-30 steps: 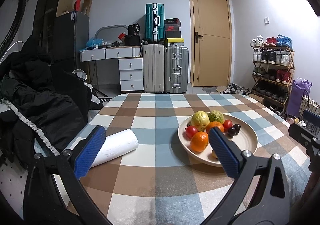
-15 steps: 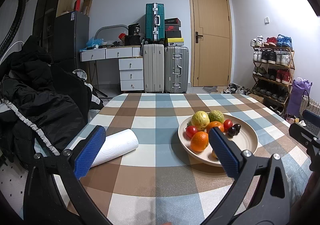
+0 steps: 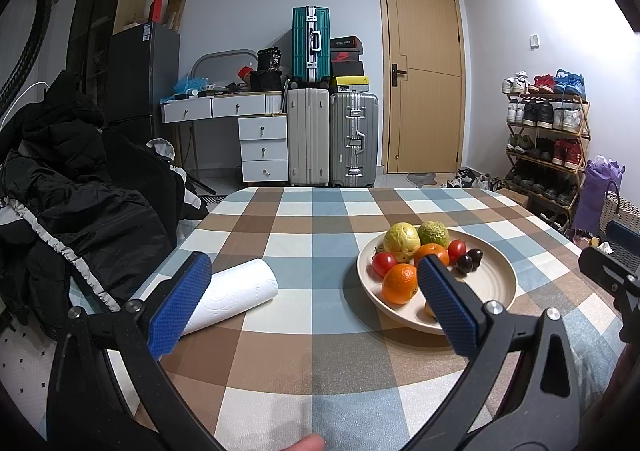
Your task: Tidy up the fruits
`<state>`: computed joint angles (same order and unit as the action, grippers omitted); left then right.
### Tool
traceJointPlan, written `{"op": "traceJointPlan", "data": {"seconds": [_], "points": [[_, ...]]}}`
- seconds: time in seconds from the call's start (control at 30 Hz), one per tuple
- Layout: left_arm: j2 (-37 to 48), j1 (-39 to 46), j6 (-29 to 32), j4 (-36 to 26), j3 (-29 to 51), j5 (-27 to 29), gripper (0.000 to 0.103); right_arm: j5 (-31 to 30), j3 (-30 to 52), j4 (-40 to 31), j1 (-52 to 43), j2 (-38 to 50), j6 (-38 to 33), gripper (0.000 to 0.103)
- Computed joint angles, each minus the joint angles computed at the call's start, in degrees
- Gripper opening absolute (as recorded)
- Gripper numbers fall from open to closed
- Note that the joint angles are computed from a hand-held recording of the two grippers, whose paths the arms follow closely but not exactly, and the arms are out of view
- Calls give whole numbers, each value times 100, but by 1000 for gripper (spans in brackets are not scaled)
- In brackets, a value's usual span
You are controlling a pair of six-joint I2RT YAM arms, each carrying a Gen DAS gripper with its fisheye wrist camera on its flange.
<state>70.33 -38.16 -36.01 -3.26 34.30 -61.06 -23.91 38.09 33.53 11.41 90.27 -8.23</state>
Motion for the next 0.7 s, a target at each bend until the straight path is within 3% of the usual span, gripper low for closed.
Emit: {"op": "traceJointPlan", "data": {"seconds": [0.7], "points": [[0, 7, 1, 25, -23, -3, 103, -1, 1, 1, -1, 3, 1, 103]]}}
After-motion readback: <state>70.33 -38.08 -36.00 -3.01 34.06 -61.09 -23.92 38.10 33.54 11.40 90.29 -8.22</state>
